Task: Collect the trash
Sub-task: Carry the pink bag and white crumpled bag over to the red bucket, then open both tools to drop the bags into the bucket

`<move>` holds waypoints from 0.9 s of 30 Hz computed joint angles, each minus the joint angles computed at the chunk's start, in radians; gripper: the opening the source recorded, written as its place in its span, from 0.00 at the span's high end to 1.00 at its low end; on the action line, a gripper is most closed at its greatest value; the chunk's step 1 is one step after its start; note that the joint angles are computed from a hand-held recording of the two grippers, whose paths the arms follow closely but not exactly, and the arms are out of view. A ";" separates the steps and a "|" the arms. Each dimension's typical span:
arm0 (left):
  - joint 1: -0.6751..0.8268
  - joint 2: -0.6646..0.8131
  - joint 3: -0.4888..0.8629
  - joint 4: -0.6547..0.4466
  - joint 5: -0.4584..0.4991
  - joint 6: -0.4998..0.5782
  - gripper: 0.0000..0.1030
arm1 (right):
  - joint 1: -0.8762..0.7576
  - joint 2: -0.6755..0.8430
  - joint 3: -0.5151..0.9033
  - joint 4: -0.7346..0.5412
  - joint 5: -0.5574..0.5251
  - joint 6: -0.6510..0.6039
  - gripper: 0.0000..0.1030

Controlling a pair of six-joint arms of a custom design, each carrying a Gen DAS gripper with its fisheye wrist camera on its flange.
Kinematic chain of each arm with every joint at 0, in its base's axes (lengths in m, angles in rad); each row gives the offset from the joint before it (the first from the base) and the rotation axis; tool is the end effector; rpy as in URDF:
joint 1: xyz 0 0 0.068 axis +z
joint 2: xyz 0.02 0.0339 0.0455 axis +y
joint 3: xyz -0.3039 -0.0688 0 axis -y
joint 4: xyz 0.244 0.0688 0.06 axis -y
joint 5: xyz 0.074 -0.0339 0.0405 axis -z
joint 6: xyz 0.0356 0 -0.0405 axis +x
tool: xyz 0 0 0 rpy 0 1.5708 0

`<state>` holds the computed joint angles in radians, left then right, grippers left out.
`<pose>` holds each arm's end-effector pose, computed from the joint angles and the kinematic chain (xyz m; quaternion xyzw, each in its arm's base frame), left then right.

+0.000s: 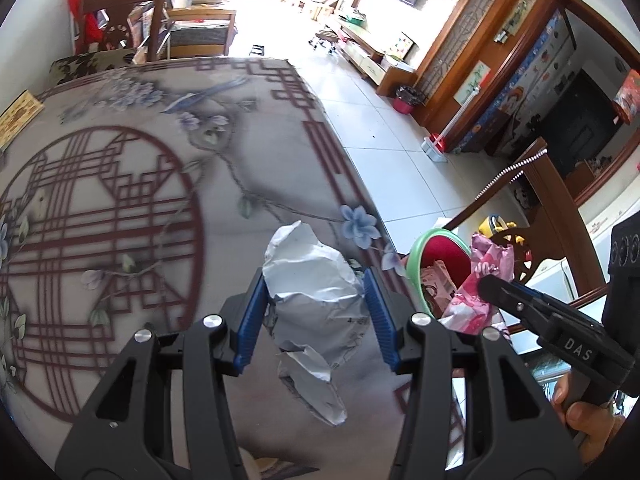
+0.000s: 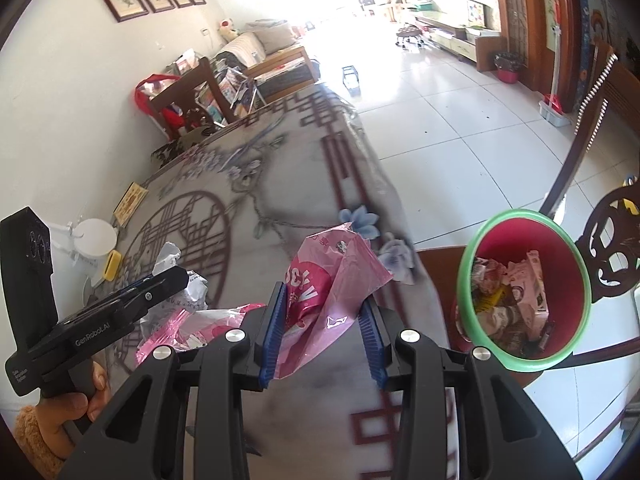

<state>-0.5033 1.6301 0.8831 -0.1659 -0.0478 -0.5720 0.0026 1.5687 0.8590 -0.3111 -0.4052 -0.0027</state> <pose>0.2853 -0.1552 0.2084 -0.0402 0.9453 -0.1460 0.2890 0.2993 0.0148 0.2129 -0.0571 0.9426 0.1936 0.2660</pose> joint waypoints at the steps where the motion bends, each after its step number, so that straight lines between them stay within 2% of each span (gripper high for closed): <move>1: -0.012 0.015 0.017 -0.005 -0.004 -0.001 0.55 | -0.015 0.005 0.004 -0.004 -0.007 -0.008 0.66; 17: -0.143 0.203 0.230 -0.060 -0.021 -0.045 0.55 | -0.304 0.135 0.110 -0.071 -0.038 -0.144 0.65; 24: -0.191 0.302 0.355 -0.097 -0.005 -0.046 0.55 | -0.408 0.236 0.180 -0.037 0.052 -0.198 0.65; 27: -0.217 0.358 0.435 -0.118 0.008 -0.030 0.55 | -0.428 0.270 0.199 -0.009 0.085 -0.211 0.59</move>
<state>-0.7202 1.9882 1.3179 -0.2838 -0.0395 -0.6022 -0.4258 1.8385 1.0581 -0.3205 -0.3201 -0.2137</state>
